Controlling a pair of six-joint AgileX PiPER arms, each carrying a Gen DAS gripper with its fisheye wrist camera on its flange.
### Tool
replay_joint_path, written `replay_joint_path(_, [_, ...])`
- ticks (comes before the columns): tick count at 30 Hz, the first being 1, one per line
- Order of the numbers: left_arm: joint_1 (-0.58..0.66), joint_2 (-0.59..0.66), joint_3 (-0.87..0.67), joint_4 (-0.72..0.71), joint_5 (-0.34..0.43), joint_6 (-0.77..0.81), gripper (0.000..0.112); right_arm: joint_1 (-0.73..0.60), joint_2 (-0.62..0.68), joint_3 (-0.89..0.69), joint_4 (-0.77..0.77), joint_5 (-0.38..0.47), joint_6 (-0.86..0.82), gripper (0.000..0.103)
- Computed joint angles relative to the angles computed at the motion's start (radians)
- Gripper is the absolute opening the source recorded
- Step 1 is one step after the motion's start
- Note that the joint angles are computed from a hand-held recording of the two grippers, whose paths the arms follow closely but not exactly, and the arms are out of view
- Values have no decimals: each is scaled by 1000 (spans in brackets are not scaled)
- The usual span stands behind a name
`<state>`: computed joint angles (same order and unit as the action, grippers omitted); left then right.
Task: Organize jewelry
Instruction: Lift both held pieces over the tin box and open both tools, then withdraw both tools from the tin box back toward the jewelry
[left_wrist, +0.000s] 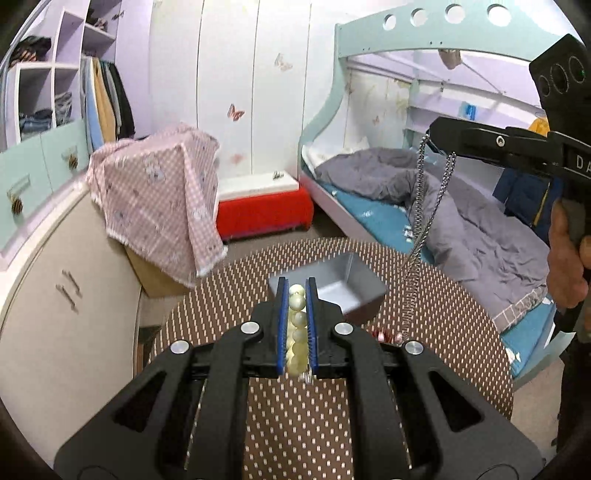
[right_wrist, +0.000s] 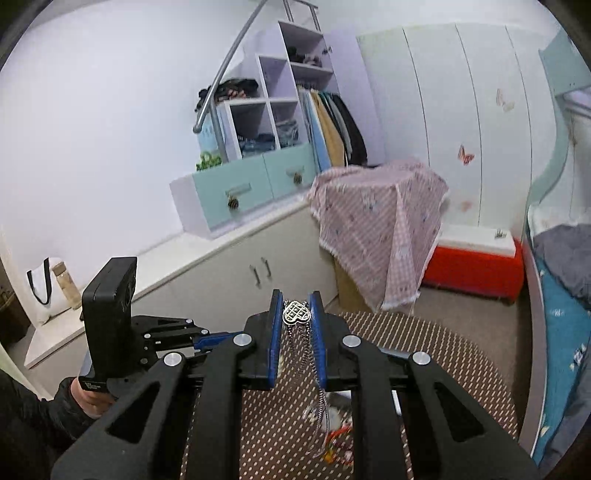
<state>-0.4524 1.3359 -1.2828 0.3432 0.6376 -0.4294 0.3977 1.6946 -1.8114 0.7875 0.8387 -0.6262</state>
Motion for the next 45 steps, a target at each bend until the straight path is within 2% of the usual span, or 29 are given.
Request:
replay_joint_path(6, [69,108,-144,-153,-3,145,9,-2,140,-234,-84,38,112,13])
replay_joint_path(9, [116,190,-218,-294,0,246,9,-5,236,-362,-152,86,192,13])
replay_joint_path(12, [151,266,-273,-426,11,343,9,-10,309,-425,-194,116,248,13])
replay_joint_path(15, [158,321,-299,-473,0,371,11,-18,373,-453,-243,131,318,15])
replay_joint_path(16, [156,342,-313,-463,6,355,17,-20,394,-456,-274,135,355,26])
replay_joint_path(17, [148,350,-316,-415,5,305,46,-20,399,-440,-299,125,387,52])
replay_joint_path(18, [145,343,-298,-386,-13,273,85,-22,387,-406,-315,101,407,67])
replay_joint_path(19, [140,317,-254,-327,-65,200,92,-23,357,-332,-329,44,420,85])
replay_joint_path(20, [136,298,-224,-271,-89,131,93,-26,321,-259,-335,-12,430,93])
replay_joint_path(21, [137,287,-211,-248,-91,101,93,-28,301,-227,-337,-39,440,95])
replay_joint_path(25, [119,233,-145,-66,-101,-76,93,-22,206,-78,-437,-139,549,95])
replay_joint_path(31, [73,129,-57,164,-80,-284,94,14,85,60,-626,-213,736,95])
replay_joint_path(33, [62,104,-57,194,-53,-310,94,29,39,99,-697,-225,810,95])
replay_joint_path(36, [7,53,-33,325,-6,-421,95,53,-20,149,-782,-253,892,95])
replay_joint_path(42, [-138,-26,18,564,146,-669,96,104,-112,215,-943,-266,1001,95])
replay_joint_path(45, [-222,-50,44,655,257,-789,97,109,-157,268,-936,-298,971,95])
